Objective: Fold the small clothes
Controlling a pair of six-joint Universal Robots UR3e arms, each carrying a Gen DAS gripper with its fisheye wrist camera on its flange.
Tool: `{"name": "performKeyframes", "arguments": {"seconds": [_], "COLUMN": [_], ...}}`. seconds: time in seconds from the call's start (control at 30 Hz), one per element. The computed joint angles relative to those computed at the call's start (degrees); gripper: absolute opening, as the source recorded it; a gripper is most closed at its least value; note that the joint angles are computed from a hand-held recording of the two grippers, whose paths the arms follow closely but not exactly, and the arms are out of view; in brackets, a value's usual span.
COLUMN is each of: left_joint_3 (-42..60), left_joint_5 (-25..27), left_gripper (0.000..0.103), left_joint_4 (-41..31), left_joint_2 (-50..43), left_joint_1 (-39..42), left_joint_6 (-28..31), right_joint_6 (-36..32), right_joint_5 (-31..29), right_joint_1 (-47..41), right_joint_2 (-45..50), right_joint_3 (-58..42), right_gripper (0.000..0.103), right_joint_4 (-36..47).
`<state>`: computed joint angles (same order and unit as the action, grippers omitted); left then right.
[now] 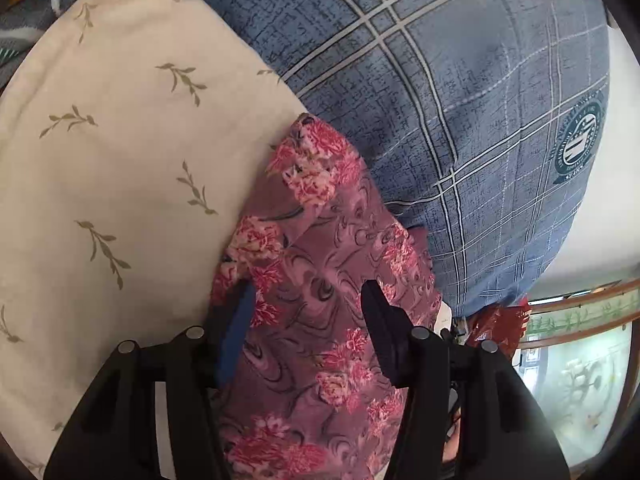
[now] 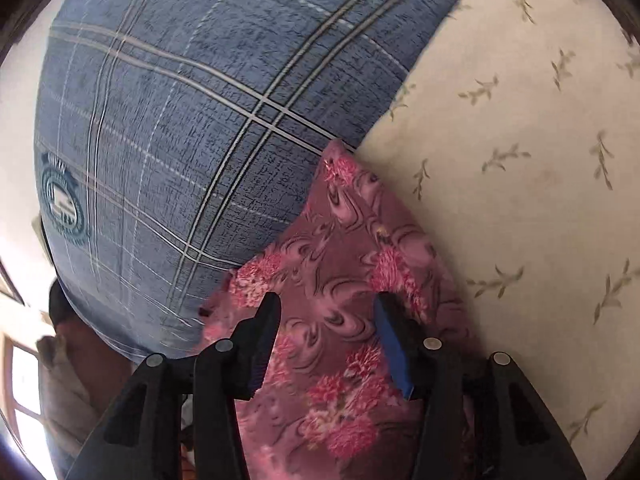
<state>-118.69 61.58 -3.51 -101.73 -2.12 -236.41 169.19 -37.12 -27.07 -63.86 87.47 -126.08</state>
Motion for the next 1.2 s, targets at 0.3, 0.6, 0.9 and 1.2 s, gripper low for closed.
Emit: {"name": "performKeyframes", "arguments": {"seconds": [0.3,0.6,0.9,1.2], "left_joint_3": [-7.65,4.11,-13.19,-18.46], "left_joint_5": [2.78,19.15,21.3,20.03], "left_gripper": [0.059,0.058,0.073,0.073], "left_joint_4": [-4.34,-26.8,7.8,26.4], "left_joint_2": [17.83,15.26,15.74,6.67], "left_joint_1": [-6.87,-25.53,-34.08,-28.36], "left_joint_6": [-1.16,-2.5,-18.76,-28.89], "right_joint_6": [-26.71,-35.62,-56.36,-39.49], "right_joint_5": [4.36,-7.5,-2.6,8.86], "right_joint_1": [-10.87,-13.82,-36.81,-27.67], "right_joint_2": [-28.95,-43.97,-45.85,-36.18], "right_joint_3": [26.9,38.88,34.93,36.75], "right_gripper": [0.054,0.06,0.077,0.075], "right_joint_4": [7.79,6.92,51.61,30.99]}}
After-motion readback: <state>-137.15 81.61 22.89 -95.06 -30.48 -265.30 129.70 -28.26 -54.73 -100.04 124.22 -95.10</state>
